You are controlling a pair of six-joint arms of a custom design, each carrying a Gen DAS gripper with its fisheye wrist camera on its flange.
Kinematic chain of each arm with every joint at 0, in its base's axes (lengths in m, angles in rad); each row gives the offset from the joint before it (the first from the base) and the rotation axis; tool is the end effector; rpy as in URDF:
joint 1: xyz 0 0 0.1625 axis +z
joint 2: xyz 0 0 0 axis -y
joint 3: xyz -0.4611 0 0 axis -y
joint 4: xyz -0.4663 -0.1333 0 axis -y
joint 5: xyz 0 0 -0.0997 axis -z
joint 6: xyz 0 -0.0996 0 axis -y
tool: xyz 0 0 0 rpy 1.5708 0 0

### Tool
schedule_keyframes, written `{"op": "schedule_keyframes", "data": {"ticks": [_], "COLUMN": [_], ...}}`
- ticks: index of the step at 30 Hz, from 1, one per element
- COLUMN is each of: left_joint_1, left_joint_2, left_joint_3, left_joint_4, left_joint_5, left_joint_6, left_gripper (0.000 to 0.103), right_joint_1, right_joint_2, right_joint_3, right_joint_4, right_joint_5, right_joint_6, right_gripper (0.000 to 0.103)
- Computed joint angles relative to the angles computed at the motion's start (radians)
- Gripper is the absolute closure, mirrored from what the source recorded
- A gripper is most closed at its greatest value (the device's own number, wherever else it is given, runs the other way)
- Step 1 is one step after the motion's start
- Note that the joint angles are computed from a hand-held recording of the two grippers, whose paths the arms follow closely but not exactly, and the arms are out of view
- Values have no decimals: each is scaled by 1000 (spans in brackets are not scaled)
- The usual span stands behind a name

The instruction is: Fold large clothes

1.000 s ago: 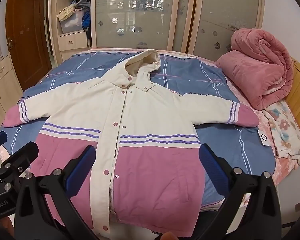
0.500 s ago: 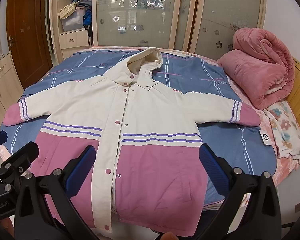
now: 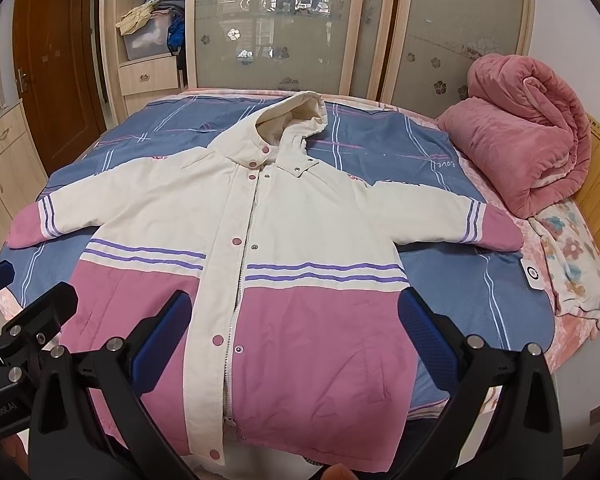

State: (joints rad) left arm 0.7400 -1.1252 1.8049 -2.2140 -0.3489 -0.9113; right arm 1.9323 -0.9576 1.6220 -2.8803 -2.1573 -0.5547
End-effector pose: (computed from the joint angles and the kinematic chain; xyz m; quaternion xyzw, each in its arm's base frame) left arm -0.3342 -0.6124 0.2478 -0.0225 0.8187 -0.4291 0.3808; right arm 0.3426 -0.6851 0.2457 0.3194 -0.8548 0.2756 0.3021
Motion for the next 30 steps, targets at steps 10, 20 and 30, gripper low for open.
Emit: {"op": "schedule_keyframes", "data": {"ticks": [10,20,30], "left_joint_1": [2,6,8], "left_joint_2": [-1,1,1], "left_joint_3": [1,2,1], "left_joint_4": [3,2,6], "left_joint_5": [-2,-7,-9], "left_joint_6": [-3,-3,-6], "left_gripper": [2,2,2], "right_joint_1": [0,-2,-2], "right_joint_2": [0,2,2], "right_joint_3": [-1,2,0], "right_joint_4": [5,2,6], "right_joint_5": [0,-1,-2], "right_joint_6": [3,3,4], "right_gripper": [1,1,1]}}
